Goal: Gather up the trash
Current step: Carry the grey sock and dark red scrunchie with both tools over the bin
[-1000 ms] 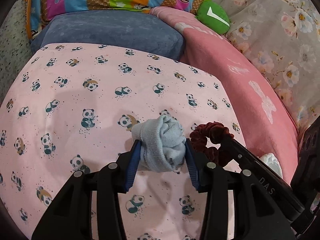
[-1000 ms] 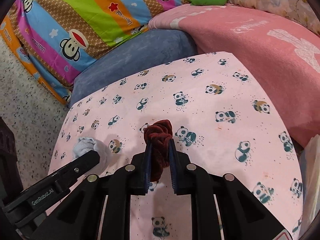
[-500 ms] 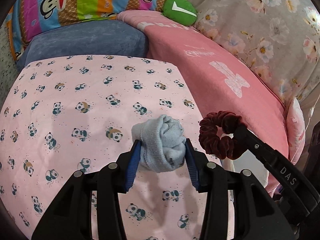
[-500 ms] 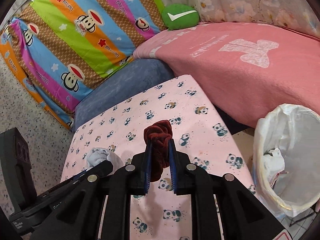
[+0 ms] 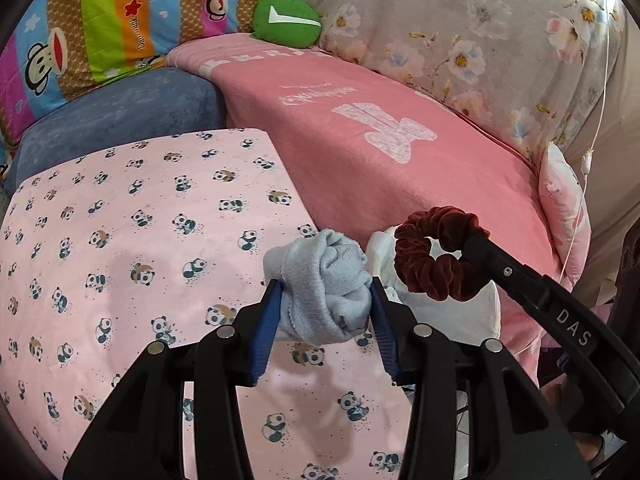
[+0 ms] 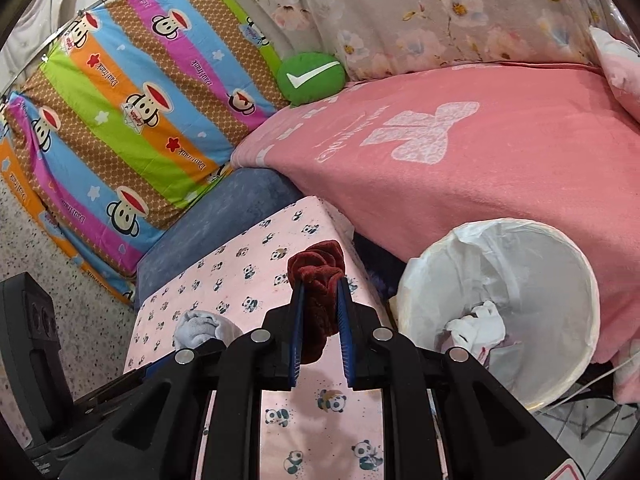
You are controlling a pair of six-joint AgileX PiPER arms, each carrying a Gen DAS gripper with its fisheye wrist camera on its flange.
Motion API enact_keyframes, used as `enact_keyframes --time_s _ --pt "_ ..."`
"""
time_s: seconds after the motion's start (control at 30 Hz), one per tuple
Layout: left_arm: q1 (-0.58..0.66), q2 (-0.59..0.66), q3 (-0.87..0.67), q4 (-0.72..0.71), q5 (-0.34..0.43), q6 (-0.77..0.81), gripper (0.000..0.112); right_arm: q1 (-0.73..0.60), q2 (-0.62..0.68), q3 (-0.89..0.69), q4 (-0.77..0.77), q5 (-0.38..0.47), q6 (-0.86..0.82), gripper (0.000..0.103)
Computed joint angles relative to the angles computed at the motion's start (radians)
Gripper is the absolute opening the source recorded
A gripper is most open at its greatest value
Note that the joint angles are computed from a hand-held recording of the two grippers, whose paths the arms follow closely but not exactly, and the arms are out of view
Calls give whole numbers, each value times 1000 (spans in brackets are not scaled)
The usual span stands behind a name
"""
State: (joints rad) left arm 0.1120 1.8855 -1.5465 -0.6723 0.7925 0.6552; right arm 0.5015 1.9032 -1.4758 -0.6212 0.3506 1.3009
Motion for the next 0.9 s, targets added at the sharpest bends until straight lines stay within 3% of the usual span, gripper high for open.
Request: enact_keyframes --time_s 0.5,0.9 --pt "-196 -55 66 86 -68 -42 42 -136 -216 347 -311 -127 365 16" --pt "-310 -34 36 177 -74 -116 42 -232 -276 475 -490 -207 560 16"
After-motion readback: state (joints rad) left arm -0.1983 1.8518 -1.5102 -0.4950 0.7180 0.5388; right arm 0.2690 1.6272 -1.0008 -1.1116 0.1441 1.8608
